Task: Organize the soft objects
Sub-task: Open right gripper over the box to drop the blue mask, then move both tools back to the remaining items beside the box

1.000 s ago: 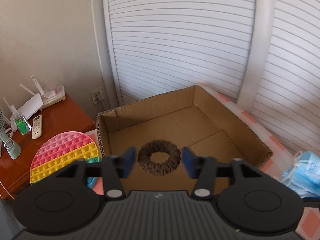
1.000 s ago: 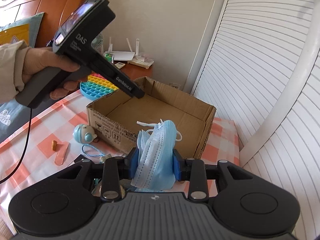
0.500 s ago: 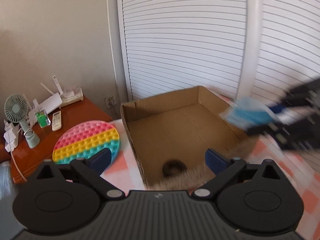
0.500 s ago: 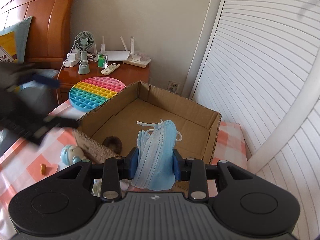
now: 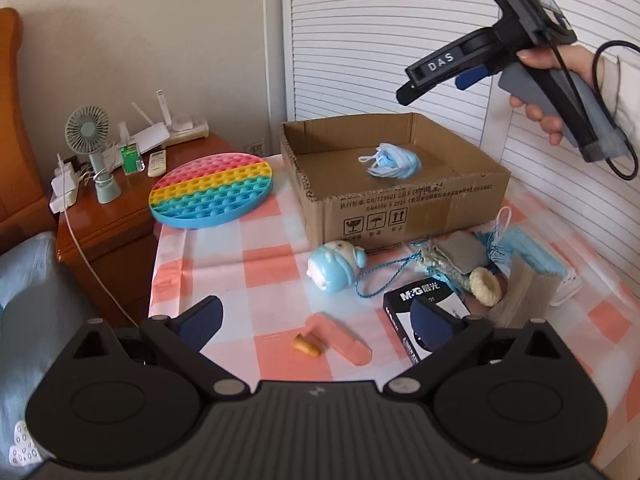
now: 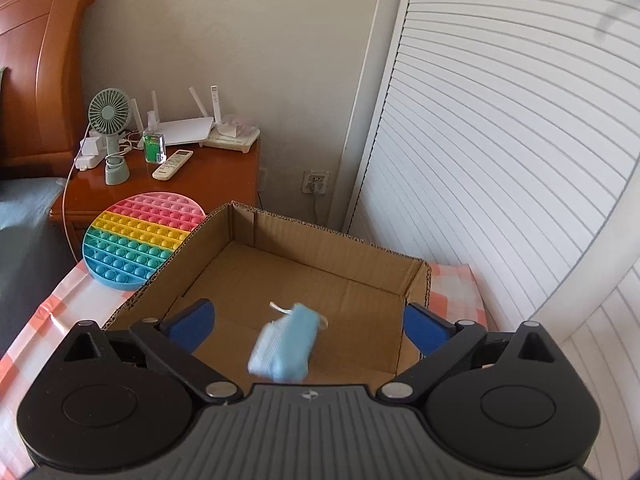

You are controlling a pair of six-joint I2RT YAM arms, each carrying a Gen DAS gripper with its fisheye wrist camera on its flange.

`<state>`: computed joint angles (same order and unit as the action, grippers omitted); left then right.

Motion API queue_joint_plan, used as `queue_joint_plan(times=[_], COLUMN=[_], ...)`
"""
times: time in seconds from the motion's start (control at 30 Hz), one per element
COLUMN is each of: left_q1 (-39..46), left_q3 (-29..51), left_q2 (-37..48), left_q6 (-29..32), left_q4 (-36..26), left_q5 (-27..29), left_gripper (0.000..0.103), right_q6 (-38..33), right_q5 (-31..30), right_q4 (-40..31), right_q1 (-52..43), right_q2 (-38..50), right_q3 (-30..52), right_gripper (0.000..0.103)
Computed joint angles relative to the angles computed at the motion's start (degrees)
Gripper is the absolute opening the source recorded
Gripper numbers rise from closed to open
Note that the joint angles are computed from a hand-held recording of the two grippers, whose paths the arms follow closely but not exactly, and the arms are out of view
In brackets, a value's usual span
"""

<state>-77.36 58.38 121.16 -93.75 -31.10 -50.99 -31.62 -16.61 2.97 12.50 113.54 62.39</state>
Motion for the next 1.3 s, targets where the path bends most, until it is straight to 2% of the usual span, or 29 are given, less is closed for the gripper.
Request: queue_joint_plan(times=[0.17, 0.47, 0.67, 0.77, 0.9, 1.03, 1.2, 1.3], left_q1=[-2.30, -4.57, -5.82, -6.16, -6.30, -6.13, -4.82, -3.49], left_q3=[4.19, 7.02, 9.16, 9.96, 9.76, 9.52, 9.68, 8.61], left_q2=[2.33, 3.73, 5.06, 5.63, 5.77, 5.84, 6.37, 6.34], left_q6=[-5.06, -7.97, -10.40, -11.07, -10.34, -6.30, 3.15, 10.74], left_q4=[-7.37, -9.92, -12.63, -13.77, -12.75, -9.71, -2.88, 5.17], left_q5=[-0.88, -1.17, -0.61, -0.21, -0.03, -0.94, -1.83, -1.76], left_gripper=[0.100, 0.101, 0.102, 0.102, 0.102, 0.102, 0.102, 0.102], right_q6=[-0.33, -5.21, -11.09, -13.42, -14.78, -17.61, -22.56, -24.80], right_q5=[-0.49, -4.95, -10.04, -11.39, -11.60, -13.21, -13.84, -14.69], right_q4=[0.50, -0.21, -1.25, -0.63, 4.17, 5.67, 8.48, 8.65], right_q1=[-1.13, -6.46, -12.01, -14.56, -17.66, -22.34, -27.93, -30.94], right_q2=[-4.22, -12.27, -13.05, -13.31, -14.62, -15.18, -15.45, -14.59], right_q3=[-5.20, -16.76, -22.88, -26.37, -32.59, -36.73, -40.37, -40.98], right_gripper=[0.103, 0.103, 0.103, 0.103, 0.103, 0.103, 0.103, 0.103])
